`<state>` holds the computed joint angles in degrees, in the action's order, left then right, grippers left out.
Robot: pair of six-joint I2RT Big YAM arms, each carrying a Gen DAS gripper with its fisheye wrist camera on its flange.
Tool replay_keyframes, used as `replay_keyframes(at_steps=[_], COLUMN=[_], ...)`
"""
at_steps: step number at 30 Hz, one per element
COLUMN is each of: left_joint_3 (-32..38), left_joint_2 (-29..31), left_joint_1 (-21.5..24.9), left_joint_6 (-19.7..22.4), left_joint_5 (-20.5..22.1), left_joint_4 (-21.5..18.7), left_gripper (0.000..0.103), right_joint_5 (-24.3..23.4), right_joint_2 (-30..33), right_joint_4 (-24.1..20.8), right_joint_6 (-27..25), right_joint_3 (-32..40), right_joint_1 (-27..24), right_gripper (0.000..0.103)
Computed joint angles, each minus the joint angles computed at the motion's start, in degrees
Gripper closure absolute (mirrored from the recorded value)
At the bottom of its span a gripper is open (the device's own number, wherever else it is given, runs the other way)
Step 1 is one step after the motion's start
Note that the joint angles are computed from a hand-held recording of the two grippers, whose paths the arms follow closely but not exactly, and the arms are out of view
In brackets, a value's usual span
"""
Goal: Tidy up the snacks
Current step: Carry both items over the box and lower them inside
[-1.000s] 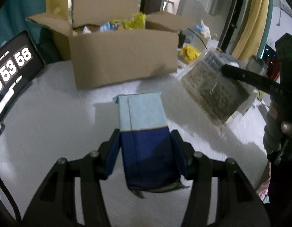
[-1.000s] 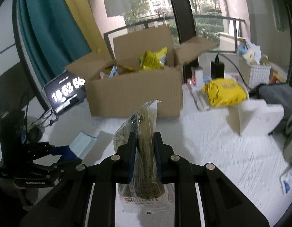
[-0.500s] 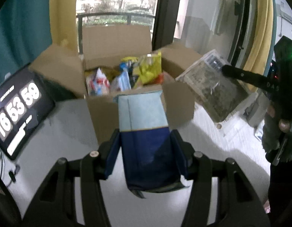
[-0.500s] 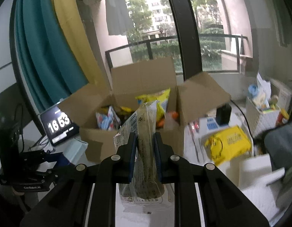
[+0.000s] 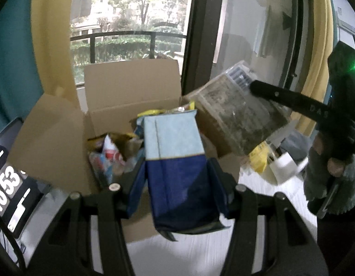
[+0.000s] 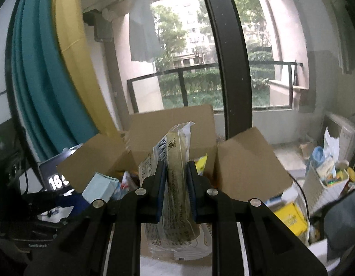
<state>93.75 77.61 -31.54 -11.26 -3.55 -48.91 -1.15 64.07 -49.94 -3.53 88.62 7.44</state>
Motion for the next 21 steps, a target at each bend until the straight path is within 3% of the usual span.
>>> replay_keyframes(at_steps=[6, 21], left_joint_3=[3.79, 8.06], left_joint_2=[5.15, 11.93], left_joint_1=[2.37, 3.3], left_joint_6=[-3.3, -5.3], left_joint_5=[4.9, 5.38], left_joint_4=[0.6, 0.64], left_gripper=[0.048, 0.048], right_joint_5=[0.06, -0.58], right_joint_2=[3.15, 7.99], right_joint_4=[3.13, 6.91], right_joint_6=[0.53, 4.6], right_joint_3=[1.72, 0.46], right_joint_1=[-1.12, -3.34], right_gripper=[0.083, 0.084])
